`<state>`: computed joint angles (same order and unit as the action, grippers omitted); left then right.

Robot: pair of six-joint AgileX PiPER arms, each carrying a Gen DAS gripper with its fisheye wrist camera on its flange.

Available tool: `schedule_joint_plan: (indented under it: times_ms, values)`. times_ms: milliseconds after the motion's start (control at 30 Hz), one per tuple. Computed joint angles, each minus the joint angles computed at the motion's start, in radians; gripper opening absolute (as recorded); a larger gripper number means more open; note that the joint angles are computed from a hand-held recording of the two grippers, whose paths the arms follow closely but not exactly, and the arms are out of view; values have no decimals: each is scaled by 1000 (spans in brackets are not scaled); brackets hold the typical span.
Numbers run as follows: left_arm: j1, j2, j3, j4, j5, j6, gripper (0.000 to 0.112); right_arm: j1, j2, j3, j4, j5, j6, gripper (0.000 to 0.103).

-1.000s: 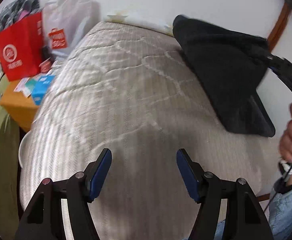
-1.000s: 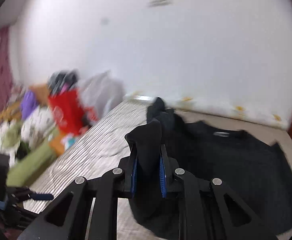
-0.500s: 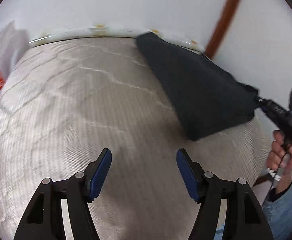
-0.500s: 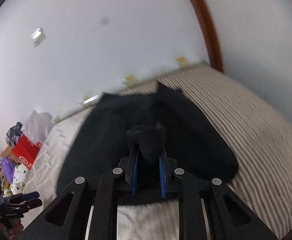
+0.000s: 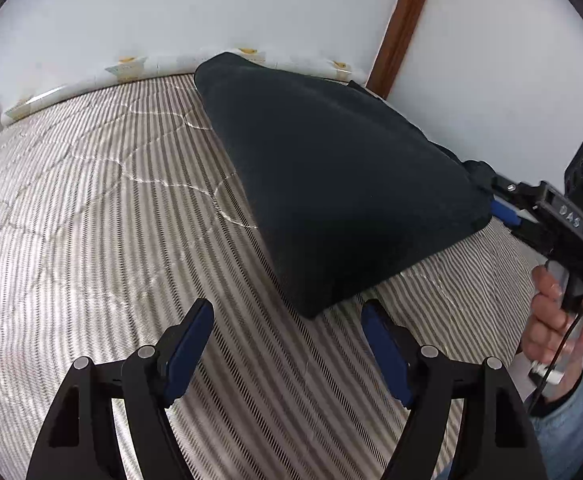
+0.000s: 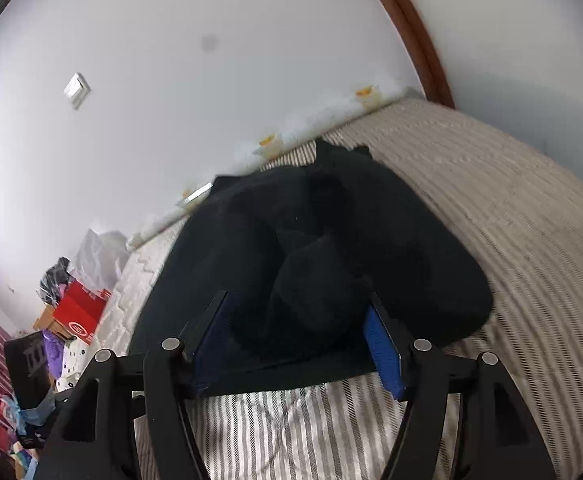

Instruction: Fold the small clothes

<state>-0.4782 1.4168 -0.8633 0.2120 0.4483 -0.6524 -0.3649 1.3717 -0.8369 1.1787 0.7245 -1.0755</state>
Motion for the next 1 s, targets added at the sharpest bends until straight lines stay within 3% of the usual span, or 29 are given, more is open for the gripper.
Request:
schedule_joint_plan:
  times_ms: [233,333,467,500,733,1000]
  values:
    - [-44,77,-34,160,-39,-174,75,49,145,-85,96,-7,80,65]
    - [-42,118,-63,176,-43,-194,75,116,176,-129,66,-97,153,51]
    - [-51,170,-113,201,-32,-212,75,194,197,-187,-54,-209,255,18]
    - [-58,179,-126,218,-21,-224,75,190,193,-192,-49,-211,231,16]
    - [-76,196,-153,228,7,-221,76,-22,7,-61,303,-171,-207,13]
    - [-136,230,-222,316,59,-309,75,-128,190,-161,26,-119,16,18]
